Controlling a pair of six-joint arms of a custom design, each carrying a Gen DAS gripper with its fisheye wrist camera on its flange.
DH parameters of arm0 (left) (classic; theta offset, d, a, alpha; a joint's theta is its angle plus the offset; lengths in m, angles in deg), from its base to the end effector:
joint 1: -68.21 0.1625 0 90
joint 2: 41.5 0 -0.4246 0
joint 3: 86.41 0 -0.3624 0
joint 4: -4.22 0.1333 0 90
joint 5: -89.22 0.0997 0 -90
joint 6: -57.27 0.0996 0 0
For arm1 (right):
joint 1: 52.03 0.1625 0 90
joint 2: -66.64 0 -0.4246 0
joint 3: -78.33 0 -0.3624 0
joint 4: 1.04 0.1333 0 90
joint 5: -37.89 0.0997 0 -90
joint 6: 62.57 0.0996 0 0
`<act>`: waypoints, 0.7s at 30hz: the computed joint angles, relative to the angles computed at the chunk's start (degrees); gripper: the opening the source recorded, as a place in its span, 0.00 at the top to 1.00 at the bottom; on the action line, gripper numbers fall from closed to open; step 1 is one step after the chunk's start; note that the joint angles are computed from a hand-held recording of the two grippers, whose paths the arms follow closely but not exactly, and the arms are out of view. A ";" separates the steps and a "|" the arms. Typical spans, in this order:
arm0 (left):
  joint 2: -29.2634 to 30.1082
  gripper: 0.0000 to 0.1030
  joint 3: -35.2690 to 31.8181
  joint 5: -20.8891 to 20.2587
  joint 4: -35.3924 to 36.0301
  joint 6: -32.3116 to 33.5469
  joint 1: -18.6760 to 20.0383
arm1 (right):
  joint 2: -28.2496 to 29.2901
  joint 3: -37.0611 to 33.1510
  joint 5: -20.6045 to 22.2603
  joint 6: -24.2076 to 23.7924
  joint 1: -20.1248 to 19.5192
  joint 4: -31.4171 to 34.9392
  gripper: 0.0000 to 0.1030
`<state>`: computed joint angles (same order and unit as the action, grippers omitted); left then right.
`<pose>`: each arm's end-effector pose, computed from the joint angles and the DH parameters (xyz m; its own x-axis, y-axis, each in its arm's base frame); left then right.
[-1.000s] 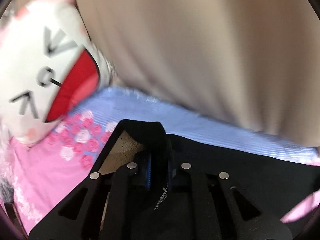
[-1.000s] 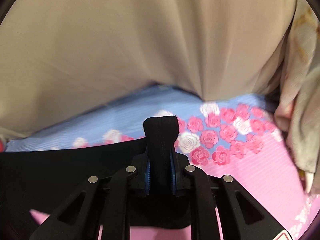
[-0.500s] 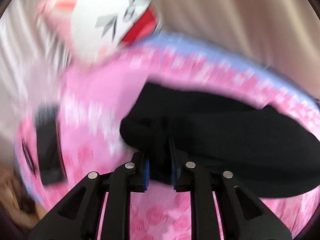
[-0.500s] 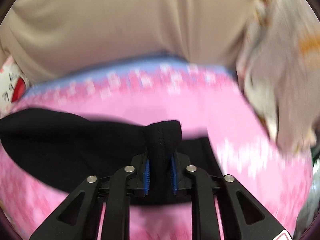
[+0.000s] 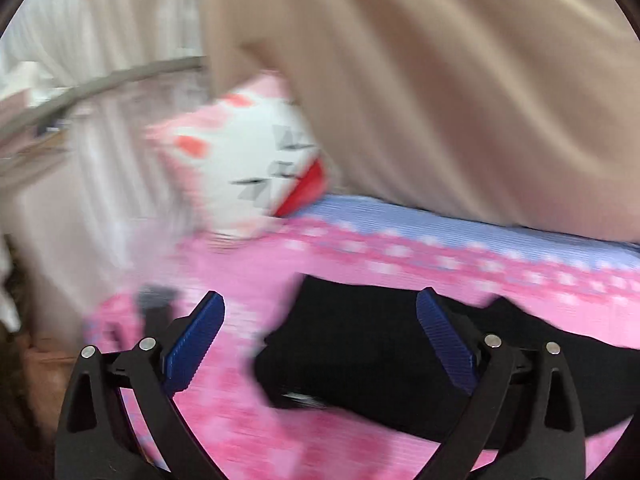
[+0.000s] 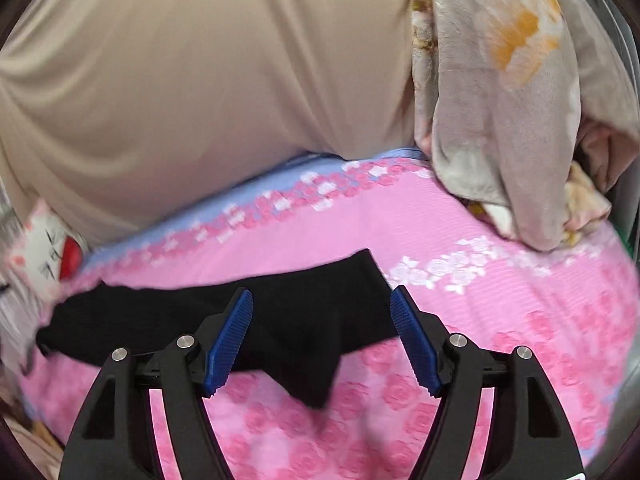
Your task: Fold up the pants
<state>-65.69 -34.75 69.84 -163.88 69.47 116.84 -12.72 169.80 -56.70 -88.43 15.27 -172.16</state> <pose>-0.3566 -0.7488 0.2254 -0.6259 -0.2200 -0.7482 0.5643 0.5346 -0.6292 -0.1009 -0.5660 0.5613 -0.8618 0.2640 0.4330 -0.2641 0.4952 -0.8276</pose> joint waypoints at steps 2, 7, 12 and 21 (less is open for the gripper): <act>-1.69 0.08 2.52 -7.94 9.94 -7.83 0.14 | 0.82 -0.71 -1.20 1.64 0.03 1.47 0.32; 3.92 0.08 -2.65 -14.31 20.26 -9.46 0.07 | 3.50 -3.69 -3.26 9.48 -0.99 8.80 0.32; 8.08 0.08 -6.88 -20.98 28.23 -12.44 0.13 | 8.04 -8.72 -8.78 13.25 -0.29 17.56 0.31; 10.59 0.08 -9.28 -19.73 32.45 -14.83 0.65 | 11.53 -6.67 -21.90 0.42 7.00 9.74 0.89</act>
